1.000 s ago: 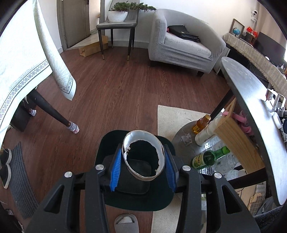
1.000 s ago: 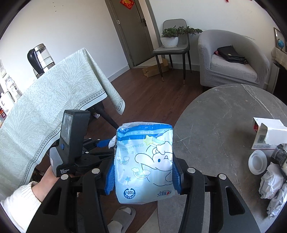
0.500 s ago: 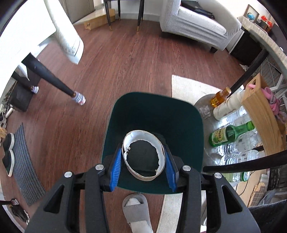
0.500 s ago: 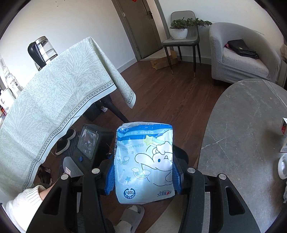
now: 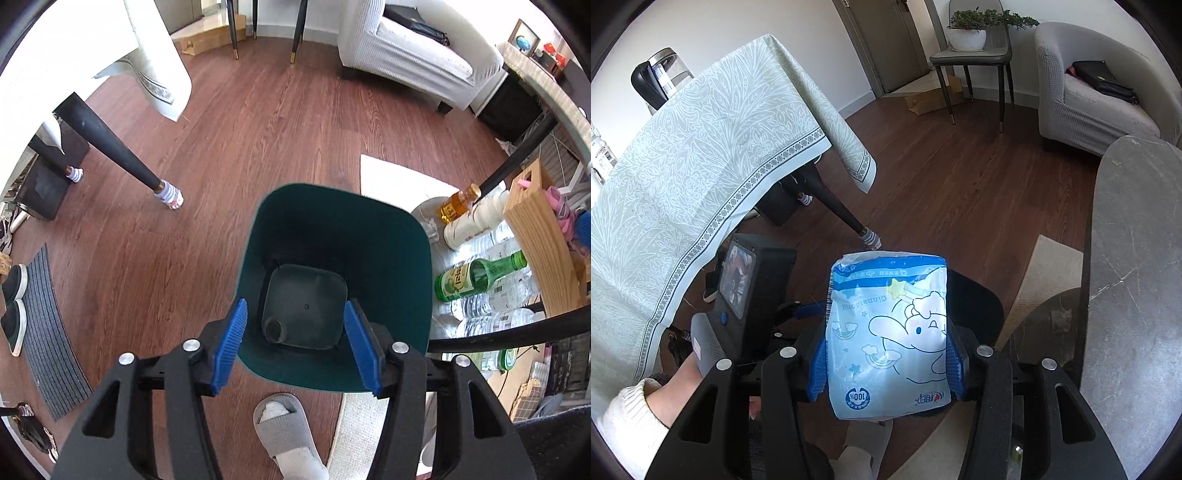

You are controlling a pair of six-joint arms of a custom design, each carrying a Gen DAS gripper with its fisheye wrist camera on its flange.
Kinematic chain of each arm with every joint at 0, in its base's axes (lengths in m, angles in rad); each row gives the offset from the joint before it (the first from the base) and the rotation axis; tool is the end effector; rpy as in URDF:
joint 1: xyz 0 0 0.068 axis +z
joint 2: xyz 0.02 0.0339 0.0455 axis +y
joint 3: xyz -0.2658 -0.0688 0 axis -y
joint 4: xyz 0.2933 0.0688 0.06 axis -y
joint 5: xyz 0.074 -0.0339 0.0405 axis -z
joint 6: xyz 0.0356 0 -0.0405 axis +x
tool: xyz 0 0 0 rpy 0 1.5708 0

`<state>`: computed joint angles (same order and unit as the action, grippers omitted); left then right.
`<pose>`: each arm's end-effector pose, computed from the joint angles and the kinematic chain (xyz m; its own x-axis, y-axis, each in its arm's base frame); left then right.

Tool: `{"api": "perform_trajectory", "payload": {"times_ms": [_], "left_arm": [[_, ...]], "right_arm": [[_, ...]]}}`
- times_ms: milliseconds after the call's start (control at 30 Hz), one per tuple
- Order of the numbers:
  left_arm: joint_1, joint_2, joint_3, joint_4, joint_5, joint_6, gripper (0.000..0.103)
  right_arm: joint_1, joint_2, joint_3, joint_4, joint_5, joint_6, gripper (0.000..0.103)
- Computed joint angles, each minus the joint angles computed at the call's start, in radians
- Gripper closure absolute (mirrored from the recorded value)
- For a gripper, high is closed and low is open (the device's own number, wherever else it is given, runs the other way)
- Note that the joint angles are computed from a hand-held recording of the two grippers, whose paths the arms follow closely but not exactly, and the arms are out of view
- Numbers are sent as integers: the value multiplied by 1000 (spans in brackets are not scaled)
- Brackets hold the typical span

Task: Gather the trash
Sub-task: 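Carry both items to the green bin and open both grippers over it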

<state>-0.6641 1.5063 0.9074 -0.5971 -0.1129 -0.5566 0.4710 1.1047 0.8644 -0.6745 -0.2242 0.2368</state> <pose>0.2537 -0.1934 0.1612 -0.9286 0.0602 -0.3662 0.1053 0.9890 -0.1044 0.2335 0.1278 0.2533 -0.8186 -0.1602 -0.5516 -0.3819 0.8691 0.3144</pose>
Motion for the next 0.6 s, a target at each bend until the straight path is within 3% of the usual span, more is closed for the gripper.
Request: {"api": "perform_trajectory", "payload": {"times_ms": [233,600], "left_arm": [[22,-153,-34,-24,-61,-6,45],[69,-374,-29,-61,-98,-16,64]], "right_arm": [[46,107,-9,52,27,28,52],[75,332,13,126,54,46,52]]}}
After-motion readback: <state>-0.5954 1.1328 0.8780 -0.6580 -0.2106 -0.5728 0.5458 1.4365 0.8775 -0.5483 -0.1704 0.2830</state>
